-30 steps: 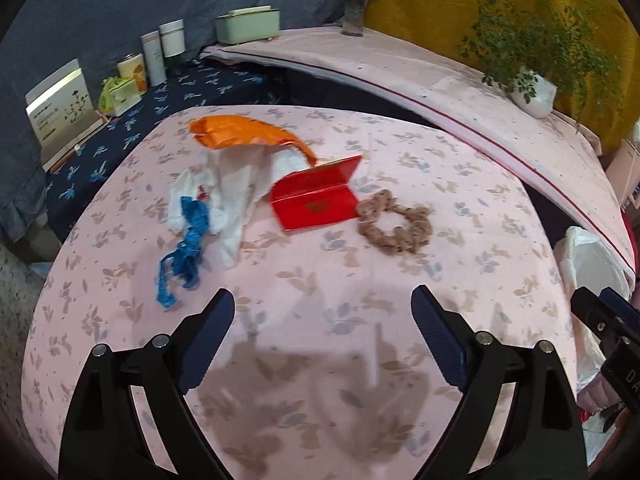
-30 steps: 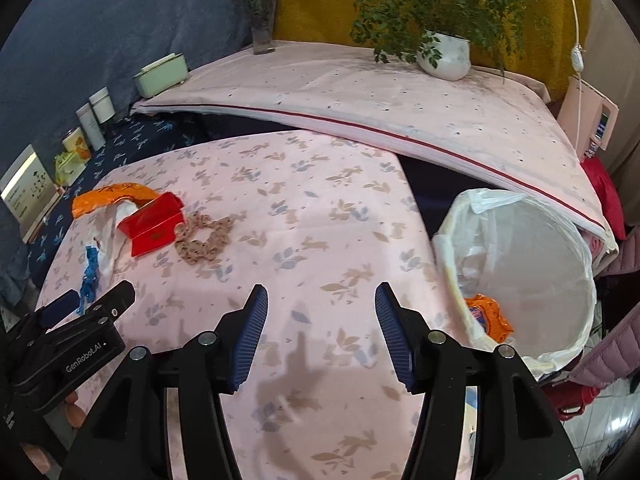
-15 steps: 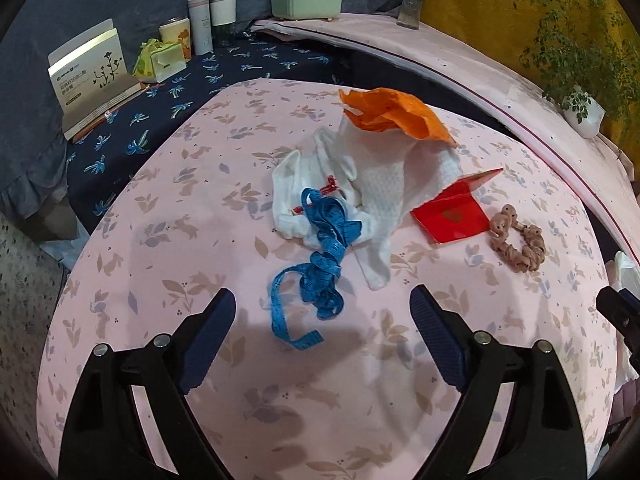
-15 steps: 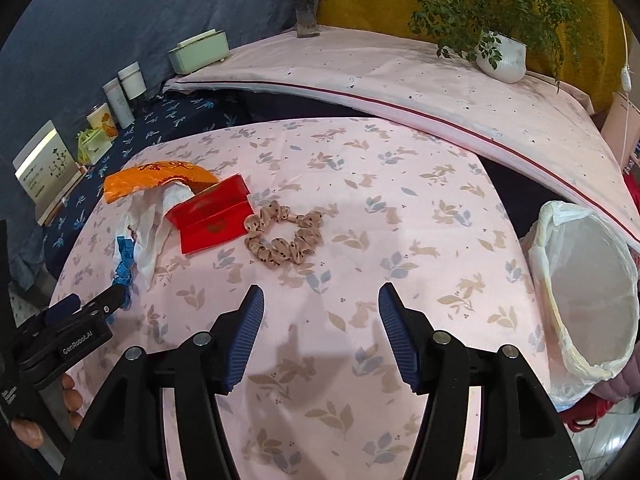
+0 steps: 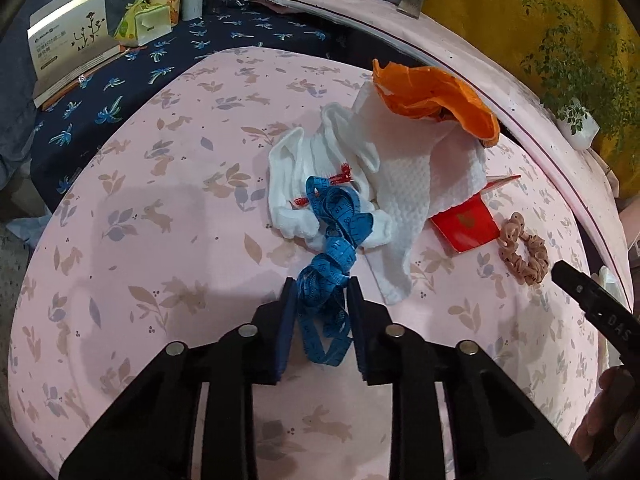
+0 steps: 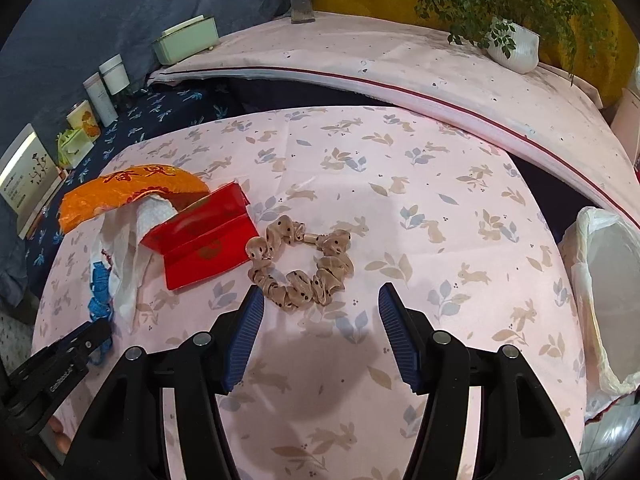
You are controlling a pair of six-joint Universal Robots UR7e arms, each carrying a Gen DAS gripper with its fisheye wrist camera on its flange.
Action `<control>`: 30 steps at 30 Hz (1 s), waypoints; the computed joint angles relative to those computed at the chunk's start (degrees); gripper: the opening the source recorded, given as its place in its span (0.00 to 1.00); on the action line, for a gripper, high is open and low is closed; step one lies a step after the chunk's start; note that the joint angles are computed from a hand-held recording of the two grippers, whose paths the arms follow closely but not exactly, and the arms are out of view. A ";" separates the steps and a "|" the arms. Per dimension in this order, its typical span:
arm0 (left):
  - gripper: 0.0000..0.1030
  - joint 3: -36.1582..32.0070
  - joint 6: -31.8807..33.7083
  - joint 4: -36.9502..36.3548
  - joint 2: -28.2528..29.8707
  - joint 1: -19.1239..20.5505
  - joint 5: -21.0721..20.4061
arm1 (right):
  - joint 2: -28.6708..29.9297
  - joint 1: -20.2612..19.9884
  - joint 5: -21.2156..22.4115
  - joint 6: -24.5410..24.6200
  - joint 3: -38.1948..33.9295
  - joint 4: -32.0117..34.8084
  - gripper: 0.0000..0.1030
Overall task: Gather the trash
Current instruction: 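Grasp the blue cord with the left tool while the right tool grasps the brown scrunchie, then carry the cord and scrunchie over the bin with both tools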
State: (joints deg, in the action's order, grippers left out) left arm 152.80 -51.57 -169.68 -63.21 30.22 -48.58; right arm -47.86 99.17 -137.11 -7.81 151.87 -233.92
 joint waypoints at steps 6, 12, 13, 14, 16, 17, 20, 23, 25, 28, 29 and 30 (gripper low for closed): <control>0.15 0.60 0.07 -0.18 -1.74 -1.46 0.19 | 2.14 -2.89 -0.30 -1.07 -2.29 -1.00 0.52; 0.14 0.67 -1.01 0.05 -2.51 -3.42 -0.33 | 2.73 -5.23 2.29 -1.92 -2.34 -1.14 0.27; 0.14 0.59 -1.35 0.32 -2.40 -3.95 -0.35 | 2.82 -5.15 2.49 -2.04 -2.25 -1.26 0.22; 0.14 0.49 -1.53 0.41 -2.24 -4.34 -0.41 | 2.74 -5.00 2.62 -2.19 -2.11 -0.99 0.12; 0.14 0.14 -2.06 0.78 -1.63 -5.10 -0.69 | 2.73 -4.50 2.35 -2.60 -1.87 -0.98 0.09; 0.14 -0.11 -2.40 0.90 -1.17 -5.55 -0.94 | 2.52 -4.34 2.44 -2.58 -1.50 -0.98 0.08; 0.14 -0.65 -3.59 1.32 -0.15 -6.72 -1.45 | 1.31 -4.16 3.38 -2.28 0.29 -1.78 0.06; 0.14 -1.25 -4.75 1.68 0.98 -8.54 -1.98 | -0.42 -3.89 4.09 -2.30 2.55 -3.26 0.06; 0.13 -1.63 -5.61 1.74 1.80 -10.12 -2.48 | -1.97 -3.77 4.36 -2.40 4.00 -3.74 0.06; 0.12 -2.55 -6.33 1.67 3.22 -12.20 -3.46 | -4.57 -3.97 4.95 -2.75 6.31 -4.87 0.06; 0.12 -3.05 -6.58 1.98 3.83 -13.08 -3.70 | -5.58 -4.13 5.29 -2.84 7.18 -5.33 0.06; 0.12 -3.33 -6.67 2.11 4.19 -13.66 -3.88 | -6.75 -4.25 5.58 -2.96 8.07 -5.65 0.06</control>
